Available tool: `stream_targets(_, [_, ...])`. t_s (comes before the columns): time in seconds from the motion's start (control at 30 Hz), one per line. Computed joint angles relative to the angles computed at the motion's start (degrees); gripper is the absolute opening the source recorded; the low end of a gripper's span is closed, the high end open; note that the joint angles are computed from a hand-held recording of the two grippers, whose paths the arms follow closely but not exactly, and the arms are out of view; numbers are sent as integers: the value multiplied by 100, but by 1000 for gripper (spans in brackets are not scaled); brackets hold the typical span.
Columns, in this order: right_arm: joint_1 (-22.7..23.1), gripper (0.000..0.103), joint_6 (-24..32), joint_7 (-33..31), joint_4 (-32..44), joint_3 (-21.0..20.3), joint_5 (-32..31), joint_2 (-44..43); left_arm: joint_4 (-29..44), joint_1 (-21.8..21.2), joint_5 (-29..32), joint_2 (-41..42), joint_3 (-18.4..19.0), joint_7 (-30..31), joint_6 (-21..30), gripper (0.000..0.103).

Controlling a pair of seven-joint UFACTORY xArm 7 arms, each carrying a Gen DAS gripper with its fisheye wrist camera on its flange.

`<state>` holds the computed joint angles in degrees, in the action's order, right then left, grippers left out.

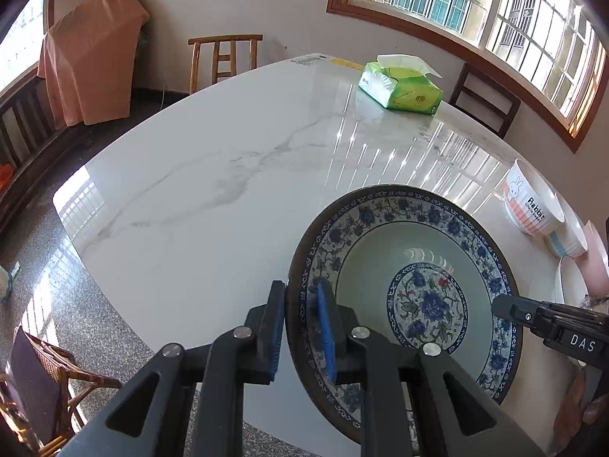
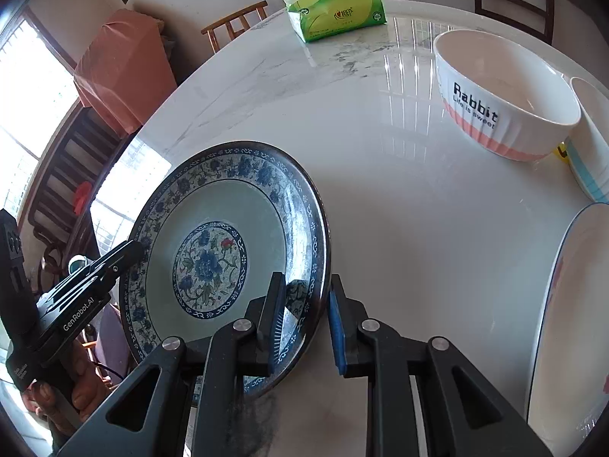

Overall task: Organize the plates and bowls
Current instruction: 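Carry the held plate with both grippers over the other blue-and-white plate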

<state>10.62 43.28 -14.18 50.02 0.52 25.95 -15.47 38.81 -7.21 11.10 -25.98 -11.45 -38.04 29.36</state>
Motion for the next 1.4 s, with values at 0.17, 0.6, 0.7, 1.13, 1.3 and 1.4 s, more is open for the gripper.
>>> stream_targets(0.17, [8, 26, -291, 21, -140, 53, -86, -159, -203, 278, 347, -349, -236, -501, -165, 50])
stream_targets(0.6, [-754, 43, 1309, -489, -1955, -1527, -52, -4621, -675, -1667, -670, -1523, -122, 370, -706, 65])
stream_targets(0.7, [-1712, 49, 2089, -563, -1887, -2084, -923, -5303, -298, -2585, -1325, -945, -16, 967, -733, 65])
stream_targets(1.13, [-3350, 52, 2268, -1700, -1604, -3645, -1761, -4583, 1217, -2972, -1535, 1025, -974, 767, -478, 65])
stream_targets(1.3, [-3347, 52, 2218, -2162, -1686, -3671, -1345, -4158, 1389, -3075, -1692, 1352, -900, 732, -399, 65])
stream_targets(1.4, [-3354, 52, 2214, -2412, -1725, -3635, -1112, -3929, 1452, -3019, -1468, 1485, -966, 533, -394, 65])
